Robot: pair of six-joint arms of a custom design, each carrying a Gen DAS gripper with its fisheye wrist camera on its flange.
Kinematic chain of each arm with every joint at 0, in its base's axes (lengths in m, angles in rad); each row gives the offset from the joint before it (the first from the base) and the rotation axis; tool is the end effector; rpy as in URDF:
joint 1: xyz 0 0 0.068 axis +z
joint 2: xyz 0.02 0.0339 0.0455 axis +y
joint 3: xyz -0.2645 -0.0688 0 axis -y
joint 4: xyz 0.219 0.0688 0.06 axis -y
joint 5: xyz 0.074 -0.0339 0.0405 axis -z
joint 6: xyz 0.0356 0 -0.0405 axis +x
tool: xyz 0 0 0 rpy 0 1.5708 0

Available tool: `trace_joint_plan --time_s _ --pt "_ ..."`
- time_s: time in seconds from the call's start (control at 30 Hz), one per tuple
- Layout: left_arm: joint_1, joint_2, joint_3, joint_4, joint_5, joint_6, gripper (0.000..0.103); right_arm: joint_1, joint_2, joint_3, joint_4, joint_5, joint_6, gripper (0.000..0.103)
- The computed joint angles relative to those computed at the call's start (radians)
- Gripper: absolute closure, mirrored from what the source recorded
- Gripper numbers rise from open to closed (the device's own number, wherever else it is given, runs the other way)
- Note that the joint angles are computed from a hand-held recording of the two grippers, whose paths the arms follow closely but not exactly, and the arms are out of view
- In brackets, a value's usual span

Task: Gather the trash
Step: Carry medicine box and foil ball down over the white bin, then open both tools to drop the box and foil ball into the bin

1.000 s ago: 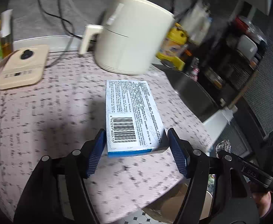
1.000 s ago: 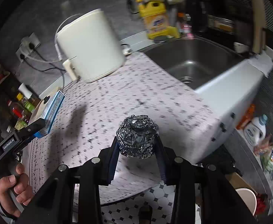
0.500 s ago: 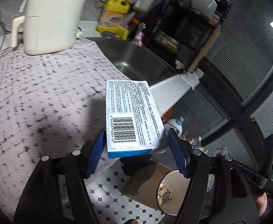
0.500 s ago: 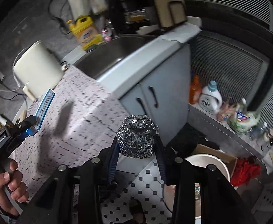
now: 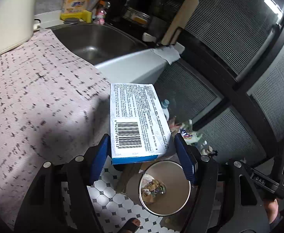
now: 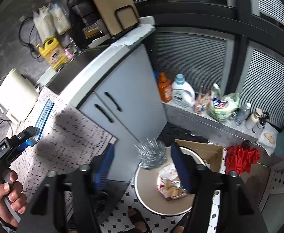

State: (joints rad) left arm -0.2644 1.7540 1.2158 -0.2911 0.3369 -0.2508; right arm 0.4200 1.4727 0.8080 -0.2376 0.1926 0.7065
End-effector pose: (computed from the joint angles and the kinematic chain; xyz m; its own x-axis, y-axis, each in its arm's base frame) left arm 0.3441 -0.1053 0.2335 -0.8043 -0.0249 -0.5938 0.2710 0.8738 -0.4038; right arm 0.2502 0.1043 0.2034 -0.7345 0.3698 -0.5690 0.2431 0.9262 0.2881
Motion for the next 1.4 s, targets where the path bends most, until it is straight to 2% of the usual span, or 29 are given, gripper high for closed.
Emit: trace_joint_plan --time_s 0.47,0.9,0.93,0.97,1.03,1.17,1.4 --pt "-0.186 0.073 -0.019 0.024 -0.039 -0.056 0.036 -0.195 -0.269 -0.298 0.008 -0.076 -0.029 0.035" --pt "-0.390 0.205 0.033 0.050 -0.066 -0.144 0.035 -0.443 -0.481 -0.415 -0.102 -0.192 -0.192 0.035" --pt "-0.404 0.217 0.042 0.048 -0.070 -0.152 0.033 -0.456 -0.488 -0.416 -0.109 -0.198 -0.202 0.035" --pt "-0.415 0.228 0.055 0.037 -0.082 -0.160 0.022 -0.474 -0.498 -0.420 -0.116 -0.206 -0.216 0.035" --pt "-0.424 0.228 0.046 0.050 -0.101 -0.189 0.015 -0.500 -0.509 -0.425 -0.124 -0.219 -0.239 0.035" --pt "-0.408 0.209 0.020 0.061 -0.105 -0.209 0.013 -0.528 -0.511 -0.431 -0.119 -0.243 -0.265 0.035" --pt "-0.346 0.105 -0.052 0.055 -0.139 -0.195 0.012 -0.441 -0.481 -0.410 -0.087 -0.235 -0.219 0.035"
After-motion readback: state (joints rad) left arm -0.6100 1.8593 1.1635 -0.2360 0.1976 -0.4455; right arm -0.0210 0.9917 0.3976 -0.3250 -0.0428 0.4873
